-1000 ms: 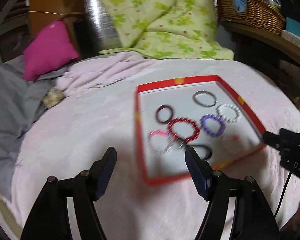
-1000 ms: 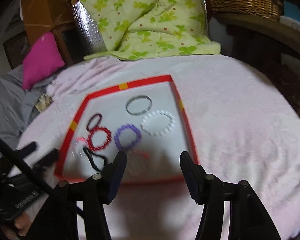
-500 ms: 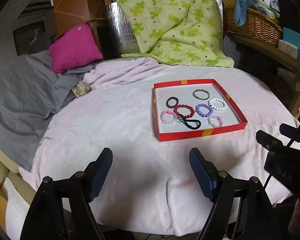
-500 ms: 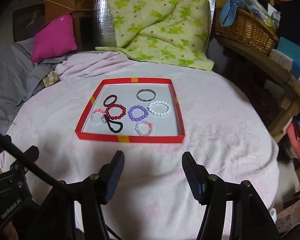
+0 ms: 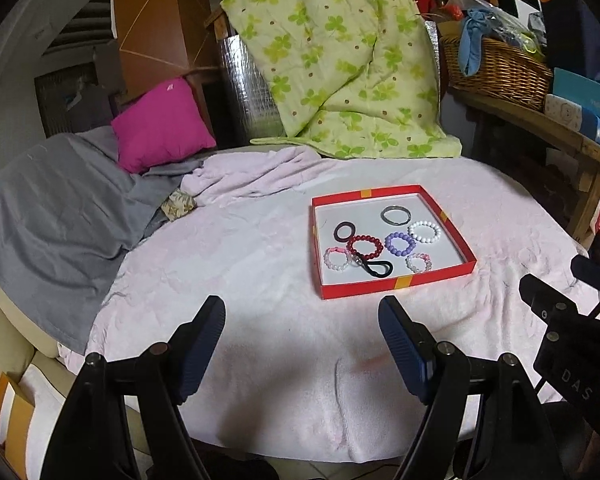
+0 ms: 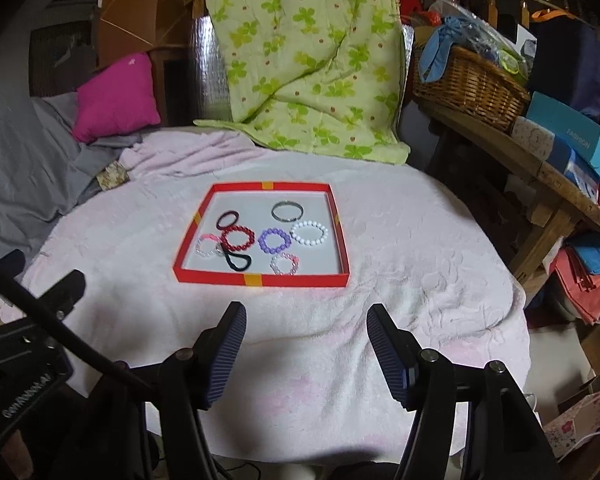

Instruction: Organize jewelry

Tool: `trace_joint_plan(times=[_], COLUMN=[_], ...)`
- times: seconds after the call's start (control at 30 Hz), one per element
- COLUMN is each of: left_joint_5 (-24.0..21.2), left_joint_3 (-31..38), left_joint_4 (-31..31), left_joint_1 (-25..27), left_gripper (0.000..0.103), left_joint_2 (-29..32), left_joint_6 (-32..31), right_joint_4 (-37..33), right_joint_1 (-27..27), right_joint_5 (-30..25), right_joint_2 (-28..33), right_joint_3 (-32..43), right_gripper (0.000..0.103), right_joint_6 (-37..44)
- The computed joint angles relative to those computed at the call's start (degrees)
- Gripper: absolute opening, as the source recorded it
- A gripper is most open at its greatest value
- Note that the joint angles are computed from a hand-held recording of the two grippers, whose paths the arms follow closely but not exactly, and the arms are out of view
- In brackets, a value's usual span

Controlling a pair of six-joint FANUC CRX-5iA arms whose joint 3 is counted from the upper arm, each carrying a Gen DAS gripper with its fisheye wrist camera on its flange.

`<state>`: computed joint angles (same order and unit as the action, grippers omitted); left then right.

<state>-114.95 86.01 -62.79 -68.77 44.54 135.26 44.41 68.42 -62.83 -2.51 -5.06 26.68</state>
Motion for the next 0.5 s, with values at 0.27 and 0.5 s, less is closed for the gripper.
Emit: trace_joint_plan(times=[0.27,0.5], left_joint_5=[-0.47,-0.27], left_joint_3=[-1.39,-5.33], left_joint_4=[-0.92,-1.08], left_joint_1=[-0.33,-0.1], left_gripper=[0.08,0.08], left_joint_2=[-1.12,-2.96], left_joint_6=[0.73,3.61], right_joint_4=[1.22,0.7], right_joint_1=[1.63,1.48], right_joint_5=[-1.86,-1.82], right_joint_2=[-0.6,-0.05], right_joint_3=[0.24,0.48], right_gripper=[0.071,0.071], right_joint_6=[-0.91,-1.24])
